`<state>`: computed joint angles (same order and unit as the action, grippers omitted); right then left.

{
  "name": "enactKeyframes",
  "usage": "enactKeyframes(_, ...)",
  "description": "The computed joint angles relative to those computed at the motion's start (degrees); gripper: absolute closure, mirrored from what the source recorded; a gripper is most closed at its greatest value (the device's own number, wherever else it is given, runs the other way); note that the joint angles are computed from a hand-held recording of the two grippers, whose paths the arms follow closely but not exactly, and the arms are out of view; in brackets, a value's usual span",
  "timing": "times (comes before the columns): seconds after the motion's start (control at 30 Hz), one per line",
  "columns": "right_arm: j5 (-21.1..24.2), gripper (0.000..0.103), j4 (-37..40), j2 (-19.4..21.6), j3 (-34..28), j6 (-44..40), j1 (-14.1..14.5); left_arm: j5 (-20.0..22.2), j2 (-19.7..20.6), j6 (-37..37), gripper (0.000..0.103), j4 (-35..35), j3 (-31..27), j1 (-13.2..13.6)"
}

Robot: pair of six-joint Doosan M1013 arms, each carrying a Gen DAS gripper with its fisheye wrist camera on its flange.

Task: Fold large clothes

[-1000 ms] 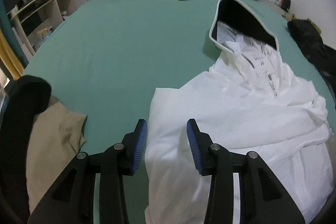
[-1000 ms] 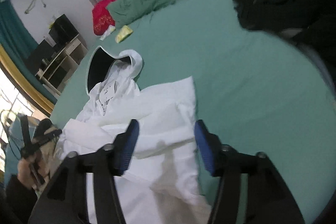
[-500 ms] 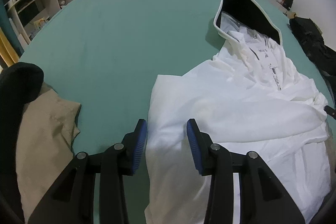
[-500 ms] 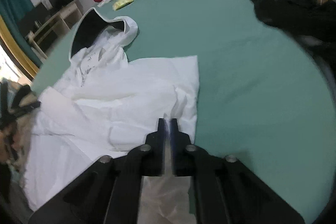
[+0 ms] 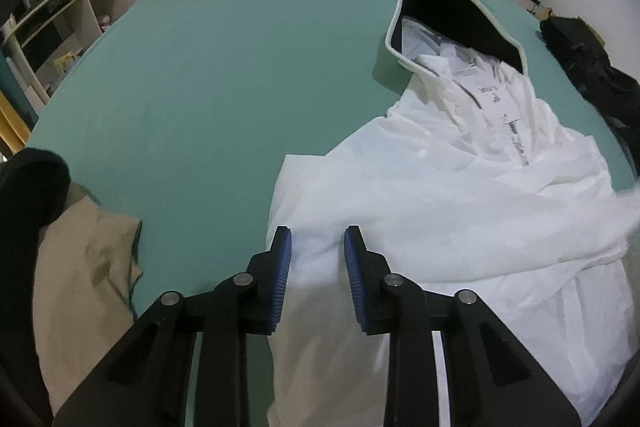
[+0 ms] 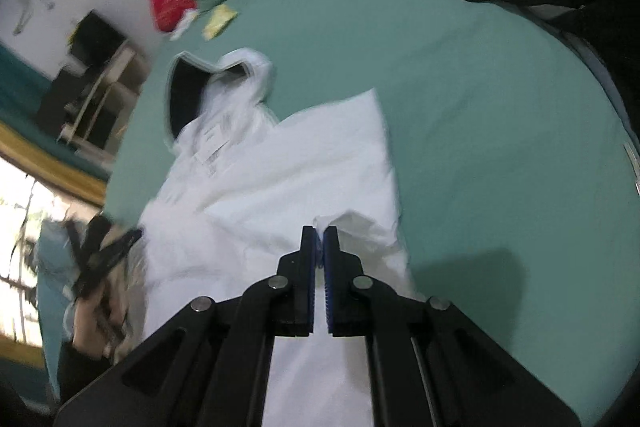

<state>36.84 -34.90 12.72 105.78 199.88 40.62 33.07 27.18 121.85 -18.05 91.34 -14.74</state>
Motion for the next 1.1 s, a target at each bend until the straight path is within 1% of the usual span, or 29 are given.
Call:
enactKeyframes(0.03, 0.1, 0.099, -0.5, 0.6, -0.2, -2.0, -1.3, 0.3, 0.4, -0.6, 0.073, 1.0, -0.5, -0.1)
enactKeyframes(0.1, 2.4, 0.096, 2.0, 2.3, -1.5, -8.6, -3.7, 1.0, 1.0, -0.8, 0.073, 1.4, -1.6, -0.1)
enactKeyframes(0.13, 2.5, 0.096, 2.7, 2.6, -1.6, -10.1, -4.4, 1.0, 1.3, -0.4, 0.073, 1.7, -1.9, -0.2)
enactKeyframes(0.17, 1.7, 0.096, 0.6, 2.5, -1.0, -9.3, -4.4, 0.8, 1.6, -0.7, 0.073, 3.5, -2.2, -0.5)
enactKeyframes(0.2, 1.9, 0.096, -2.1, 2.2, -0.6, -8.1, -3.9, 0.7, 1.9, -1.1, 0.073, 5.2, -2.4, -0.6)
enactKeyframes(0.23, 3.2, 0.096, -5.3, 2.0, -0.1, -7.0, -2.8, 1.0, 2.1, -1.1, 0.073, 5.6, -2.6, -0.5)
enactKeyframes(0.27, 4.2, 0.095, -6.8, 1.8, 0.2, -6.5, -2.0, 1.5, 2.5, -0.6, 0.073, 4.9, -2.9, -0.2)
enactKeyframes(0.3, 4.2, 0.095, -7.8, 1.6, 0.8, -6.0, -1.1, 1.9, 2.7, 0.1, 0.073, 3.6, -3.1, 0.1)
enactKeyframes(0.37, 3.0, 0.093, -6.9, 1.5, 1.5, -7.5, -0.8, 1.9, 2.9, 0.2, 0.073, 2.4, -3.3, 0.5)
enactKeyframes(0.4, 3.2, 0.092, -3.4, 2.3, 0.9, -11.9, -1.0, 1.5, 2.9, -0.1, 0.073, 1.9, -3.3, 0.7)
enactKeyframes(0.43, 3.2, 0.092, -1.1, 3.0, 0.5, -14.5, -1.4, 1.2, 2.9, -0.7, 0.073, 1.7, -3.2, 0.8)
enactKeyframes(0.47, 2.3, 0.092, -0.1, 3.3, 0.5, -15.3, -1.6, 1.0, 2.8, -0.9, 0.073, 1.3, -3.1, 0.9)
enactKeyframes(0.5, 0.2, 0.092, 1.0, 3.7, 0.8, -15.9, -2.1, 0.7, 2.7, -1.2, 0.073, 1.4, -2.9, 0.9)
enactKeyframes(0.53, -0.1, 0.092, 1.6, 3.8, 0.8, -16.1, -2.1, 0.3, 2.5, -2.0, 0.073, 1.8, -2.7, 0.9)
enactKeyframes(0.57, 0.8, 0.092, 1.7, 4.1, 0.4, -16.3, -1.9, 0.0, 2.2, -2.6, 0.073, 1.7, -2.6, 1.1)
enactKeyframes(0.67, 6.8, 0.093, 2.6, 4.6, -1.9, -19.6, -0.6, -1.6, 1.0, -3.5, 0.073, 0.3, -1.6, 1.9)
enactKeyframes(0.73, 9.9, 0.093, 5.5, 4.9, -3.1, -22.3, 0.1, -2.9, 0.3, -6.3, 0.073, 1.8, -1.0, 2.4)
enactKeyframes(0.77, 12.0, 0.093, 6.3, 5.1, -3.7, -22.6, 0.5, -3.4, 0.1, -8.9, 0.073, 3.8, -0.9, 2.6)
enactKeyframes(0.8, 15.8, 0.093, 6.9, 5.6, -4.9, -23.1, 1.0, -3.3, -0.1, -10.9, 0.073, 5.5, -0.9, 2.8)
enactKeyframes(0.83, 17.9, 0.093, 6.7, 5.7, -5.7, -23.5, 1.3, -3.1, -0.1, -11.8, 0.073, 6.0, -1.0, 2.9)
enactKeyframes(0.87, 19.0, 0.092, 5.9, 5.7, -6.3, -23.5, 1.5, -3.0, -0.4, -12.7, 0.073, 5.8, -1.0, 3.2)
enactKeyframes(0.93, 19.7, 0.086, 2.9, 5.6, -7.6, -23.2, 1.6, -3.2, -0.8, -10.5, 0.072, 2.2, -1.0, 3.6)
enactKeyframes(0.97, 19.8, 0.072, 1.4, 5.7, -8.4, -23.6, 1.5, -3.4, -1.1, -9.2, 0.071, 0.3, -1.0, 3.7)
enactKeyframes(1.0, 19.4, 0.053, -0.1, 6.0, -9.3, -24.1, 1.2, -3.6, -1.3, -7.8, 0.065, -1.9, -1.0, 4.0)
enactKeyframes(1.03, 18.3, 0.038, -1.5, 6.4, -10.2, -24.9, 0.7, -3.5, -1.2, -6.3, 0.061, -4.1, -1.1, 4.3)
enactKeyframes(1.07, 16.7, 0.035, -2.5, 7.0, -11.4, -26.0, 0.0, -3.1, -1.1, -5.0, 0.061, -6.2, -1.3, 4.5)
enactKeyframes(1.1, 15.4, 0.035, -3.0, 7.7, -12.5, -27.0, -0.7, -2.4, -0.8, -4.9, 0.060, -6.7, -1.6, 4.6)
